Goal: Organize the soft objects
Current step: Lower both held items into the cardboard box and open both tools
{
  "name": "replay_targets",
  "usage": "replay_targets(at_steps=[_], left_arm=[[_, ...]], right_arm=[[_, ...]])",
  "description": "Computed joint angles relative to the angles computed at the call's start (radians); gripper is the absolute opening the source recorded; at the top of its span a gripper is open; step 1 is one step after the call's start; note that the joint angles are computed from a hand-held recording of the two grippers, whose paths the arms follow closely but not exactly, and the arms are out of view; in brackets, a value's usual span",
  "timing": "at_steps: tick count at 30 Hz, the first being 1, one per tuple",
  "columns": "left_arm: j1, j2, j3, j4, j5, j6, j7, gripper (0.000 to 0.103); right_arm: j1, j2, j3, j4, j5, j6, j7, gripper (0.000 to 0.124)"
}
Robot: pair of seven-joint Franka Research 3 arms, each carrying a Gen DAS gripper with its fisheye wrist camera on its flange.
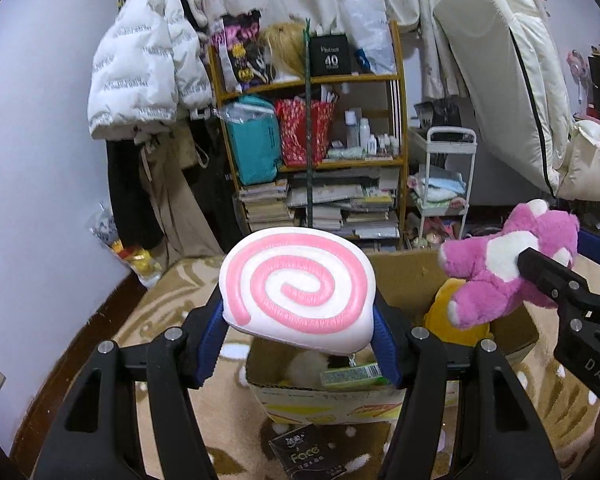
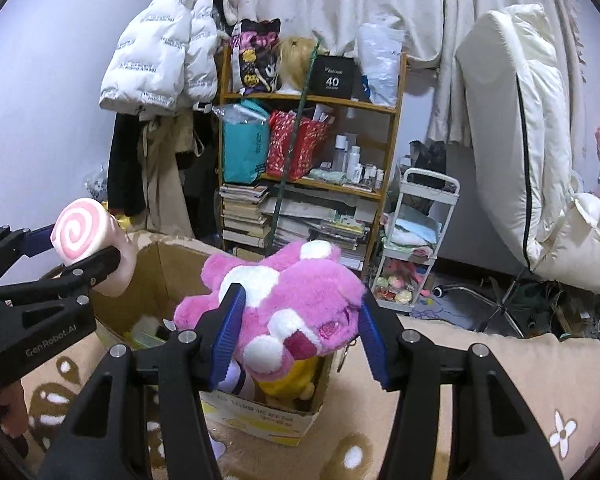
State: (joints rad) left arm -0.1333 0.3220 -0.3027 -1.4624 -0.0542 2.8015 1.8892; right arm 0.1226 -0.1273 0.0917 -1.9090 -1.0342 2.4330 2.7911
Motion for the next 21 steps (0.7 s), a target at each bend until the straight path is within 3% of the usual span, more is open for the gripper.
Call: replay_targets(at_steps=[12, 16, 21], left_arm=[[0.006, 0.041, -0.019, 0.026, -0.020, -0.063, 0.043, 0.063], [0.048, 0.043, -0.068, 0.039, -0.141, -0.119, 0.112, 0.064], [0.023, 0.036, -0.036, 0.028, -0.140, -0.104, 0.106, 0.067]], right_arm=[[-0.004, 0.028, -0.025, -0.029, 0.073, 0.066, 0.010, 0.059], [-0.007, 0.028, -0.033, -0.031, 0.124, 0.071, -0.019, 0.059], [-0.014, 0.018, -0.033, -0.044, 0.172, 0.086, -0.026, 0.061]])
